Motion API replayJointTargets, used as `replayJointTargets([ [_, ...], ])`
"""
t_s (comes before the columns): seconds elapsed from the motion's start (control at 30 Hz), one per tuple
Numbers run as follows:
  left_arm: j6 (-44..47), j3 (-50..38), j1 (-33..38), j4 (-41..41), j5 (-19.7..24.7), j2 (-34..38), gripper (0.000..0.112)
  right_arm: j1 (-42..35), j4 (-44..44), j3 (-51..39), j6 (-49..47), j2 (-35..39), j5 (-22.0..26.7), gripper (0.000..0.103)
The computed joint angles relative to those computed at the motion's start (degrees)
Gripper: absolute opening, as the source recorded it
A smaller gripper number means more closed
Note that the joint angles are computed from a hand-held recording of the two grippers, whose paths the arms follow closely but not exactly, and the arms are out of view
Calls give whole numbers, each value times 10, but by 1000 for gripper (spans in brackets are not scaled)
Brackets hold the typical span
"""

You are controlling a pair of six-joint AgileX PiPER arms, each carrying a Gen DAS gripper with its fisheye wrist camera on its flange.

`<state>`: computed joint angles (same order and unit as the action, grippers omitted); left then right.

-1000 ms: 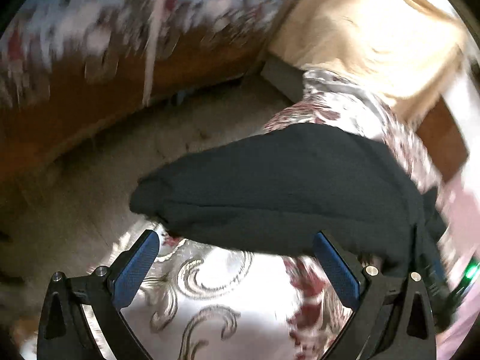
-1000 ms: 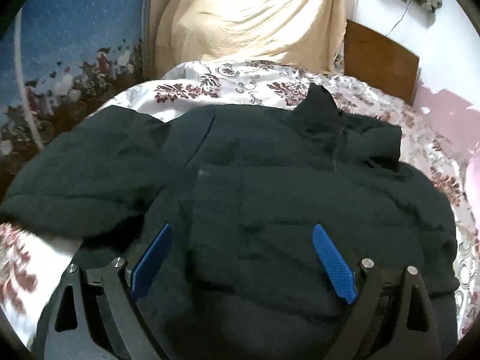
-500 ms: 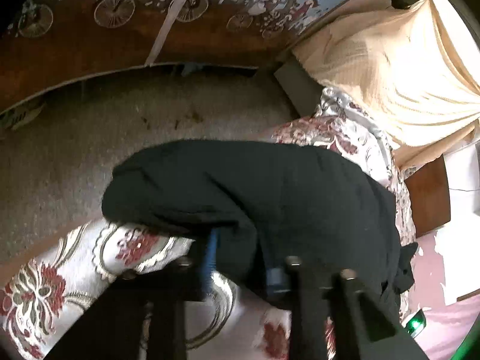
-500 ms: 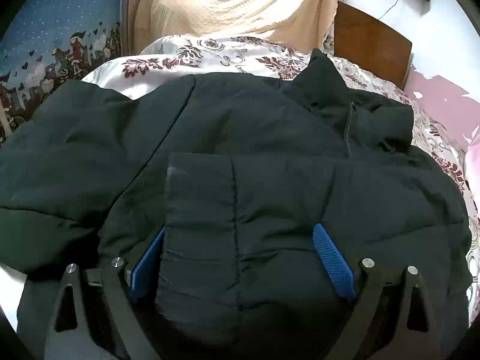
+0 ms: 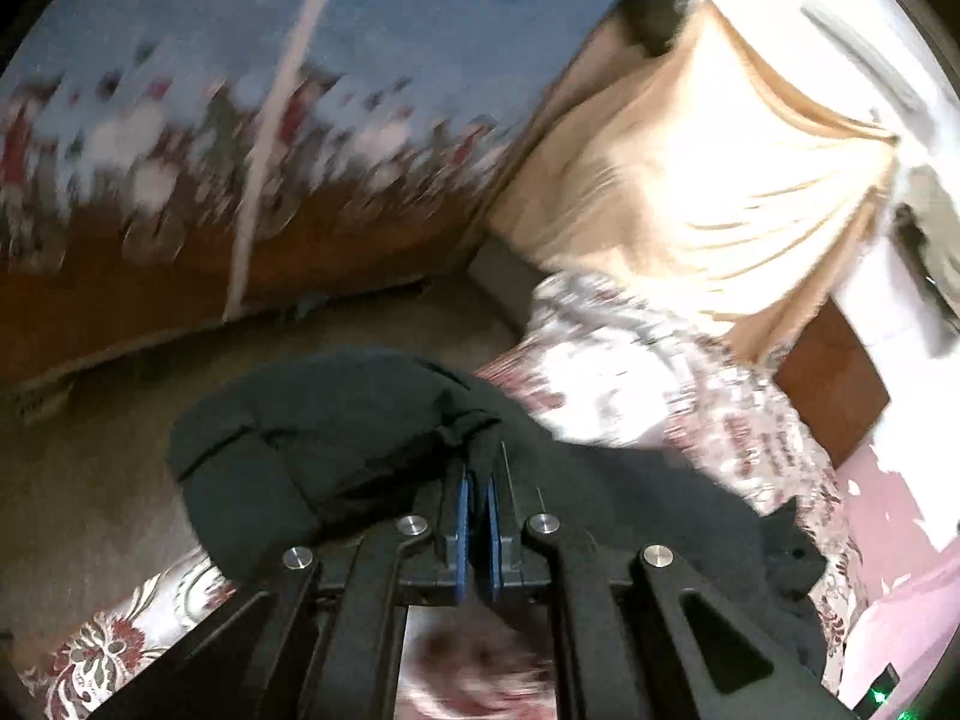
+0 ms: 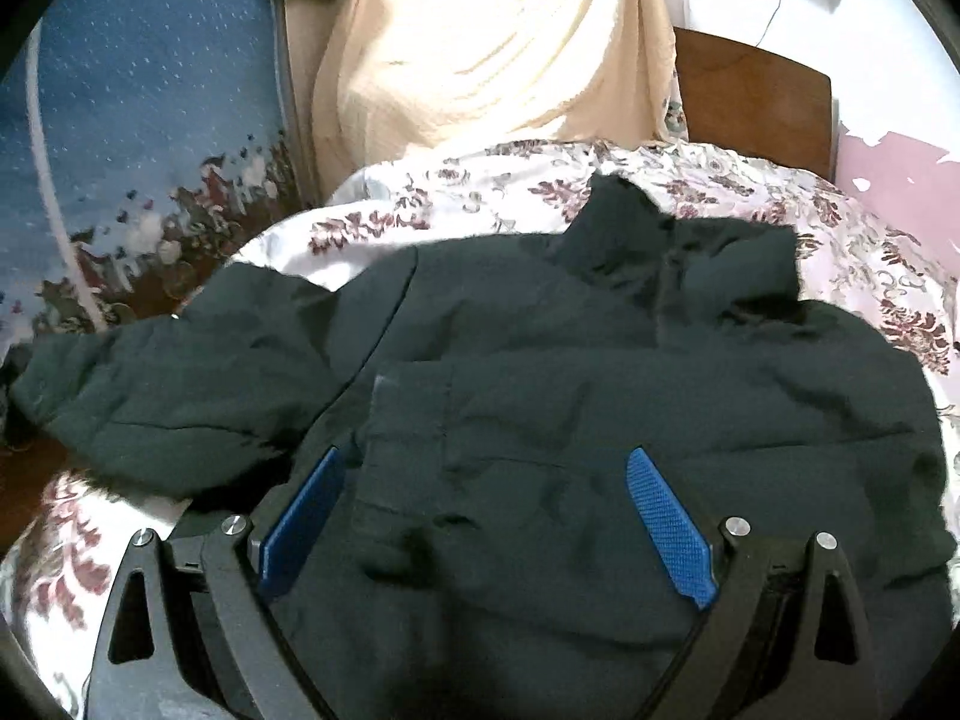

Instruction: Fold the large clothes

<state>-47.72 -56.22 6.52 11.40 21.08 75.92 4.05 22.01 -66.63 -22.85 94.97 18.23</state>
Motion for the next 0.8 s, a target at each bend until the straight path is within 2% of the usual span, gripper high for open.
replayJointTargets([
  [0.07,-105,-42,-67,115,39,-10,5,-36,90,12,-96,-26,19,93],
  [0.17,-235,-116,-199,286,105,-2,5,-122,237,26,-250,-63,74,93],
  [0.2,-264,-147,-248,334,130,11,5,-149,266,30,-283,-71,86,93],
  [0.27,-265,-207,-320,365,164,44,5,-196,304,33,-322,-81,106,93],
  [0.4,-175,-369,-426,328,203,160,5,-314,376,27,-377,-77,173,93],
  [0.5,-99,-490,-473,280,229,259,5,-408,420,4,-386,-45,248,93],
  [0.67,25,-664,-515,177,265,417,5,-497,500,4,-445,2,284,93],
  [0.7,42,-684,-523,162,274,436,5,-517,518,-1,-461,23,304,93],
  [0.8,132,-767,-523,53,299,520,7,-536,541,-8,-486,63,314,93],
])
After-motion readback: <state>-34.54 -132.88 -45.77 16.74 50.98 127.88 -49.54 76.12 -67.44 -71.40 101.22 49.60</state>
